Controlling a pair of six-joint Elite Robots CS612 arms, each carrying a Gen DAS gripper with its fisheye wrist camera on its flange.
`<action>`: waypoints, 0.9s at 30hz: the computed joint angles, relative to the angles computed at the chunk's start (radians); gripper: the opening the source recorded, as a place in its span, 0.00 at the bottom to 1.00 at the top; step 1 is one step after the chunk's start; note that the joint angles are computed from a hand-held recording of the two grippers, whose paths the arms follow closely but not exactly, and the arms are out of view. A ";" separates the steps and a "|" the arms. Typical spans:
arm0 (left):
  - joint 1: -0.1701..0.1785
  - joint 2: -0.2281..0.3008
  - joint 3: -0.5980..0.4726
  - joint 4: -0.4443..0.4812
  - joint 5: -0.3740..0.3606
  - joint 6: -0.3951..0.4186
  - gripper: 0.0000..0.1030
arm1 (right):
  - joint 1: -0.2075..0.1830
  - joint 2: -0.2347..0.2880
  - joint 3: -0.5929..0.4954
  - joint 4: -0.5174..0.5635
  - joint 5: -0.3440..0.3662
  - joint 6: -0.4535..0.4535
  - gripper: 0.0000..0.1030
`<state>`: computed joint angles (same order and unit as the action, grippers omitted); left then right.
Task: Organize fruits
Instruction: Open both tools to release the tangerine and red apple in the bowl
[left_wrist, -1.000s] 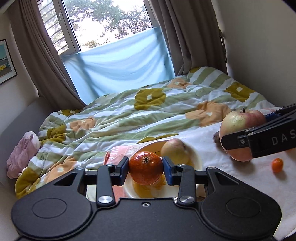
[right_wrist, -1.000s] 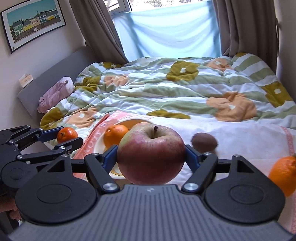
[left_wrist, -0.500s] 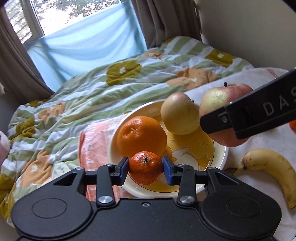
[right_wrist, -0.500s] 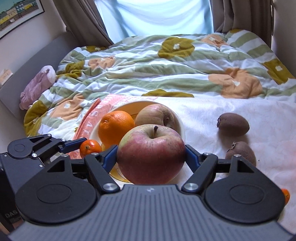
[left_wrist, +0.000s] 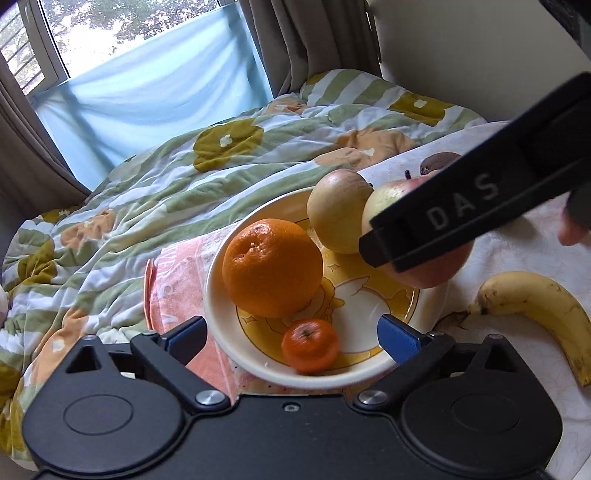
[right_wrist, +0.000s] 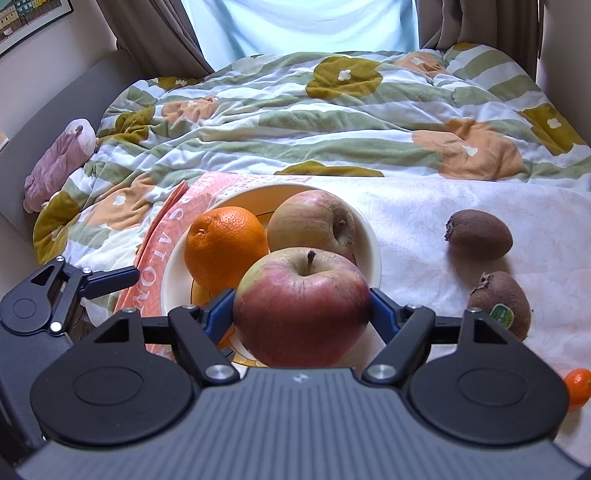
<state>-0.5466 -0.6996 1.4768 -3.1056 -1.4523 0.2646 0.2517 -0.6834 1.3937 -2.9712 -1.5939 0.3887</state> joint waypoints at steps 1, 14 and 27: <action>0.000 -0.004 0.006 -0.001 0.000 -0.001 0.98 | 0.001 0.002 -0.003 0.004 0.002 -0.002 0.88; 0.011 -0.030 0.045 0.007 -0.003 -0.073 0.98 | 0.008 0.043 -0.076 0.098 0.022 -0.044 0.89; 0.012 -0.051 0.067 0.006 0.000 -0.115 0.98 | 0.028 0.026 -0.018 -0.053 -0.054 -0.104 1.00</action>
<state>-0.5349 -0.7503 1.5438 -3.0998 -1.4518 0.1498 0.2793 -0.6578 1.3761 -3.0240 -1.6479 0.2850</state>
